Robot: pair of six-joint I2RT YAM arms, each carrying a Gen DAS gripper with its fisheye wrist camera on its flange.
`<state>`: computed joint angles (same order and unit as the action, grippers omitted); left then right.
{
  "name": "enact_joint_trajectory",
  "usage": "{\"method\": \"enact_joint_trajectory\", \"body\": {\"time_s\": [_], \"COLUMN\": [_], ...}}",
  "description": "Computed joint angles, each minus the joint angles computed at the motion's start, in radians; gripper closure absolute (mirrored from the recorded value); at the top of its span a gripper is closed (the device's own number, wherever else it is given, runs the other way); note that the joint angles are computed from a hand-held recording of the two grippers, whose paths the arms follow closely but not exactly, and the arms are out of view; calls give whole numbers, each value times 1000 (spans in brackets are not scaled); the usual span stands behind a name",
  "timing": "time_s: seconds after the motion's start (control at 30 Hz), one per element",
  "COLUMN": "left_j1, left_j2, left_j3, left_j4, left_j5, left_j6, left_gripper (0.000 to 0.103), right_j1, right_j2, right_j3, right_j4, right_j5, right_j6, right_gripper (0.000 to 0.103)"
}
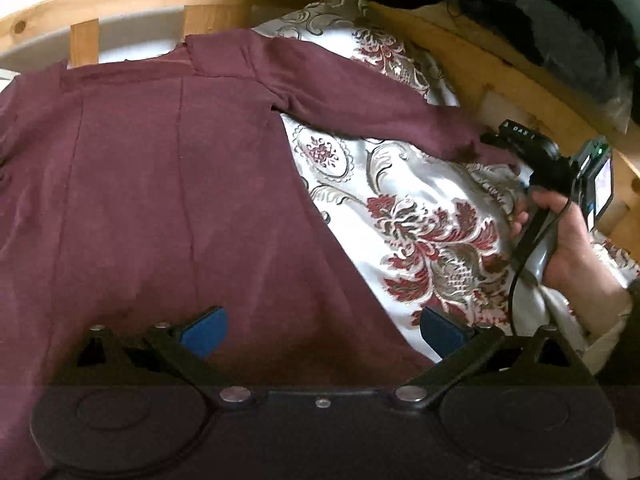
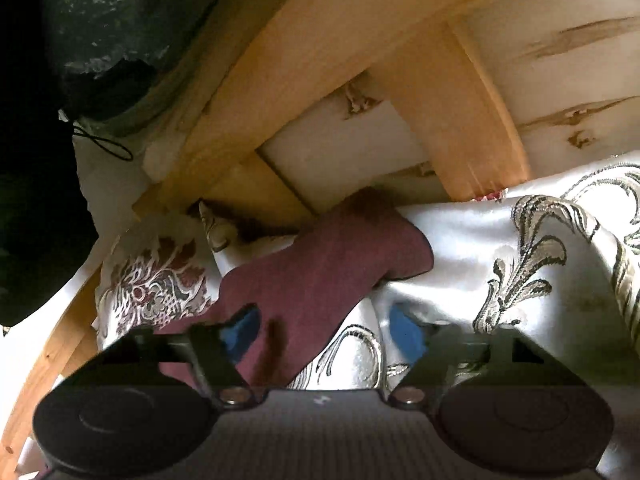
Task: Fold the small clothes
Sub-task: 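Reach the right tool to the sleeve cuff nearest it and grasp it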
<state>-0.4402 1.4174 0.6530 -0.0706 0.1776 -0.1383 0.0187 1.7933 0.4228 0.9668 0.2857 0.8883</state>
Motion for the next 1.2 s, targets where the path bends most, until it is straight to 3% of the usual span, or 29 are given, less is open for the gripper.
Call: {"method": "enact_joint_trajectory", "body": {"time_s": [0.17,0.27,0.4,0.67,0.87,1.03,1.2], "left_j1": [-13,-26,-35,20,37,80,155], "left_j2": [7,-6,-42,-115,-131,-225,-353], "left_j3": [-7,-18,-32,-66,-77,-139,-208], "left_j4": [0,3,-3,-31,-30,-23,-62], "left_j5": [-11,-48,-98,-98,-158,-102,-48], "left_j6": [9,34,75,98,105,144,196], "left_gripper": [1,1,1,1,1,1,1], "right_j1": [4,36,82,88,117,166,199], "right_j2": [9,-6,-36,-69,-93,-114,-166], "right_j3": [5,-16,-30,-60,-73,-79,-67], "right_j4": [20,75,114,126,119,131,65], "right_j5": [8,71,132,152,195,240,267], "right_j6": [-19,-89,-188,-193,-210,-281,-306], "right_gripper": [79,91,93,94,96,96,97]}}
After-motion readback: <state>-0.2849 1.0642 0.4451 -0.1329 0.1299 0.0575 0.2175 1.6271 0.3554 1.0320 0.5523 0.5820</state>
